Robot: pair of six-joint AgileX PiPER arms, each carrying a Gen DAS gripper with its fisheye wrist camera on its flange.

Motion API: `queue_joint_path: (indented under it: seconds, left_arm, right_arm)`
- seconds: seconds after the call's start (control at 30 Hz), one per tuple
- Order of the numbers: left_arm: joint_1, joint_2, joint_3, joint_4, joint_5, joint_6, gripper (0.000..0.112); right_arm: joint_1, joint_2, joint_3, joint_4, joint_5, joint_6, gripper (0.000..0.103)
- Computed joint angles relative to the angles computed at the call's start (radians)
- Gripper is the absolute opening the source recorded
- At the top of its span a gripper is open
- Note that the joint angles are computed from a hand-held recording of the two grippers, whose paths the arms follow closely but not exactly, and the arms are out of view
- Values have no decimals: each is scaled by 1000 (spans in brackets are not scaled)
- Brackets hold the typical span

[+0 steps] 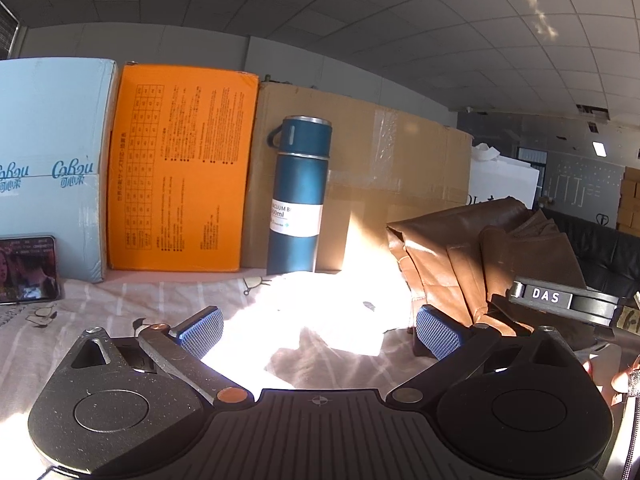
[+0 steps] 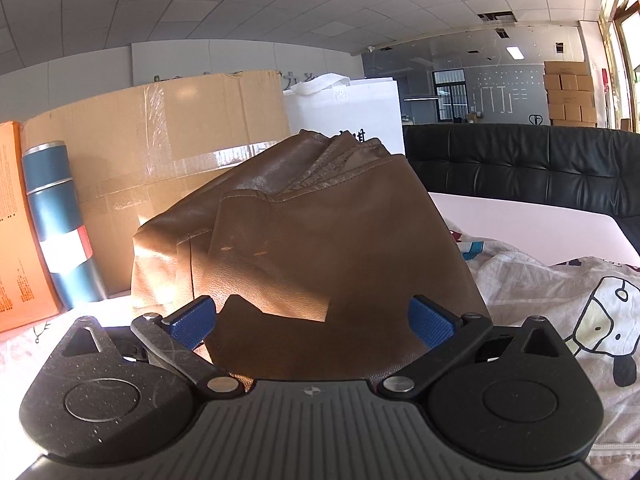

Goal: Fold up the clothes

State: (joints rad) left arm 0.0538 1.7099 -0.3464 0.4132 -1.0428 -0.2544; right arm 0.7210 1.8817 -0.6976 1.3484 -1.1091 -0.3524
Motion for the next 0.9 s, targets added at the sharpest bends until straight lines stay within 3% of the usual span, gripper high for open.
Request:
queue_joint_path:
  seconds: [0.13,0.47,0.63,0.7,0.77,0.9]
  left_arm:
    - [-6,5,-19,-17,43,-15,103]
    - [-90,-6,-98,-119,291,39,103]
    - [-165,10,-181,-189,483,134,103]
    - [-192,33,-238,-219,596,170,103]
    - [-199,51,-268,-212,648,169,103]
    - [-197,54,-262,-212,645,168,103]
  right_arm:
    - [-10,6,-12,4,21,-20,103]
    - [13,-18,-33,104,118,-147,103]
    - [35,7,-94,214,144,-296,103]
    - [13,13,-119,263,186,-358,103]
    - [-12,14,-134,299,233,-404,103]
    - [-31,27,-155,330,266,-455,103]
